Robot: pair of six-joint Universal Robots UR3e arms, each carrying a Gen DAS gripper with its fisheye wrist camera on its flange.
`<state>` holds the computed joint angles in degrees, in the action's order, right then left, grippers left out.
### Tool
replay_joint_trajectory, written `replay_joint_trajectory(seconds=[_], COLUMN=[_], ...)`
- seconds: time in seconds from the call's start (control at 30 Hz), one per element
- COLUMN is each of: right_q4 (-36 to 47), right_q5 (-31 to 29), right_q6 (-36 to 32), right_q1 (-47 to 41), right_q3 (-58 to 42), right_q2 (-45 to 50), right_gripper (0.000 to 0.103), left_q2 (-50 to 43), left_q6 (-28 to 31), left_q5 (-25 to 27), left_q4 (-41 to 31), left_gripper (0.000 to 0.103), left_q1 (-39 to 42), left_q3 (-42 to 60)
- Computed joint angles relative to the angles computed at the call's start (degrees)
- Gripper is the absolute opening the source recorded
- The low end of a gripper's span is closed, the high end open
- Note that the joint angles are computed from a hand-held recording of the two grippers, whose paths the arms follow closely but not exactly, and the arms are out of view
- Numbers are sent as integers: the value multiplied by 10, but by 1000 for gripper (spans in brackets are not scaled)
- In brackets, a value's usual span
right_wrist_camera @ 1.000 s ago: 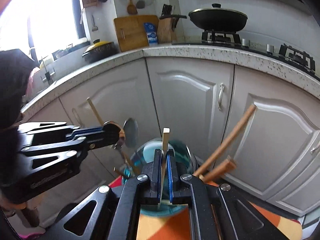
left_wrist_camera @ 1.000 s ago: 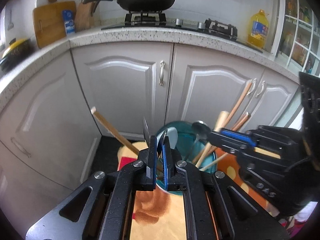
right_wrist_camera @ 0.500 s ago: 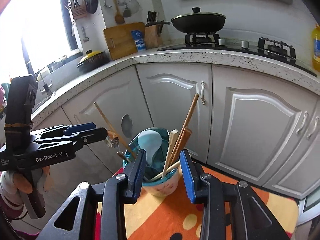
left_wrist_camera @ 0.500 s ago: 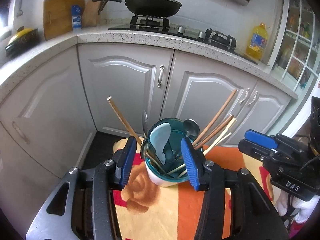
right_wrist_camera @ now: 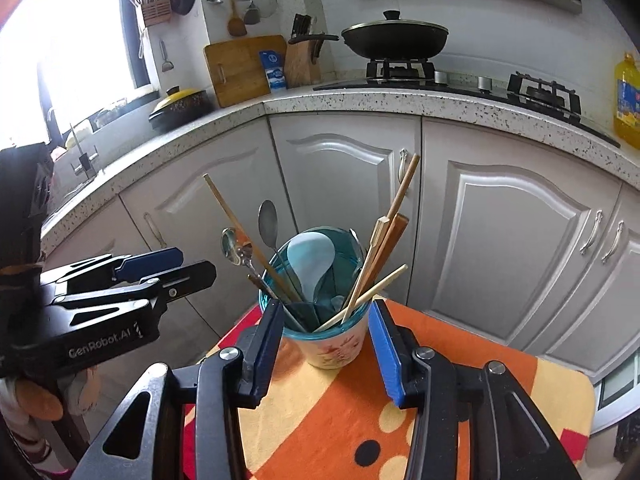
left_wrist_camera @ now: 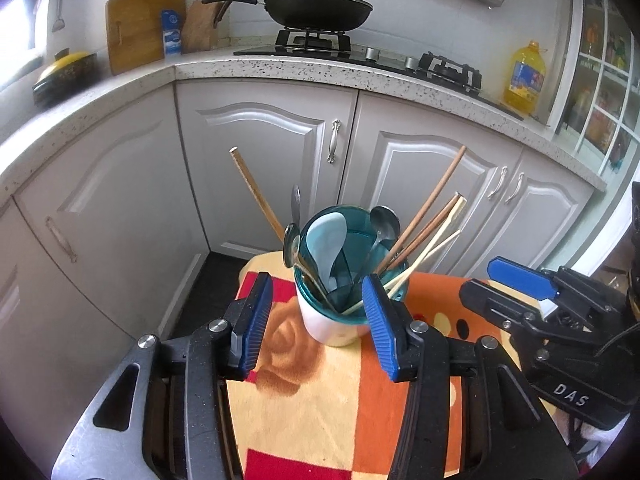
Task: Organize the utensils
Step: 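Pull both open tools back from the holder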
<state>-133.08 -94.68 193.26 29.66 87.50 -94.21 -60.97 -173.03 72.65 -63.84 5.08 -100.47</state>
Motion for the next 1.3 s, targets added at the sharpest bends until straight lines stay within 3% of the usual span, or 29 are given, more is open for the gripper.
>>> replay_joint_trajectory(seconds=[0.23, 0.33, 0.5, 1.3], right_q4=[9, 8, 14, 37], right_q5=[-24, -35, -38, -55], right_q6=[12, 18, 23, 32], right_q1=[18, 24, 27, 47], right_q3=[-8, -2, 8, 0], right_q2=[4, -1, -12, -17], right_gripper=[45, 51, 52, 56], left_q2=[20, 25, 21, 41], left_q6=[4, -1, -17, -19], left_q5=[1, 2, 42, 73], left_q4=[-4, -9, -1, -26], left_gripper=[46, 46, 46, 46], left_q1=[1, 0, -27, -42], left_q3=[-9, -9, -7, -14])
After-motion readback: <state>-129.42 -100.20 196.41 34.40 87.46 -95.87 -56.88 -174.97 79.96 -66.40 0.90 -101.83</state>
